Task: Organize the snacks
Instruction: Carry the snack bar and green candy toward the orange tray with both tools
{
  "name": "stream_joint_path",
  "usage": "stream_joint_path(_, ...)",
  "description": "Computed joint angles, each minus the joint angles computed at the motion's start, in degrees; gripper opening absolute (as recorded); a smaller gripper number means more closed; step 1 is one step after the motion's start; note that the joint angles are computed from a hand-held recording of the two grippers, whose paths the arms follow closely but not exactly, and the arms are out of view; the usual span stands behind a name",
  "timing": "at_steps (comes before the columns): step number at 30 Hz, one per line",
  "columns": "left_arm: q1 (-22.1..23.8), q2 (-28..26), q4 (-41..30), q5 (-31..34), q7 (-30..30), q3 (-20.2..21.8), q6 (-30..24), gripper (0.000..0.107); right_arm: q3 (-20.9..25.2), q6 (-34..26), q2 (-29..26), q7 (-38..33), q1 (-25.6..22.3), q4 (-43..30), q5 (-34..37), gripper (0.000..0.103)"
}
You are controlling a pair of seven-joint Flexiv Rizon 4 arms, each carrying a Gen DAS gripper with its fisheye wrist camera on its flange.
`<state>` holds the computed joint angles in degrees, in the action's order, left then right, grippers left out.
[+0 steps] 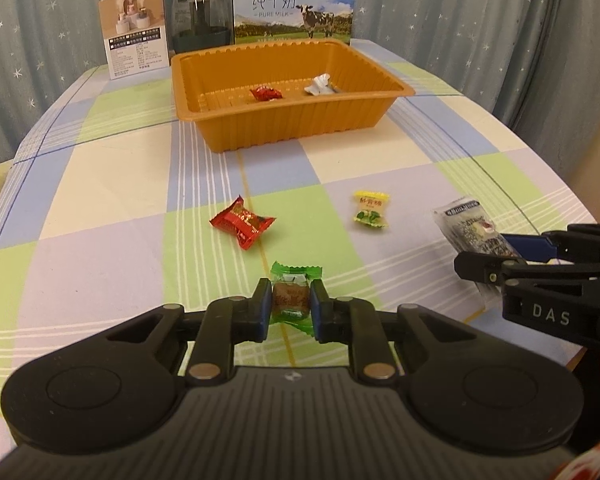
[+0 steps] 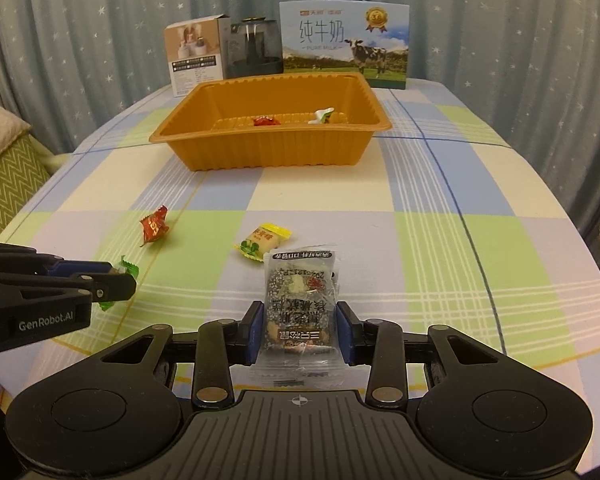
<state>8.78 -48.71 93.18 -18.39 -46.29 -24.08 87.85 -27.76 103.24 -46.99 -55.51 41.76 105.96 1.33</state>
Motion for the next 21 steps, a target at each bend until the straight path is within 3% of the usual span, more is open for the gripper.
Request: stream_joint_path(21,2.8,2.2,1.9,-1.3,0.1,-4.7,-0.1,0.018,-2.1,0.8,2.2,-0.4,2.1,1.8,2.1,0.038)
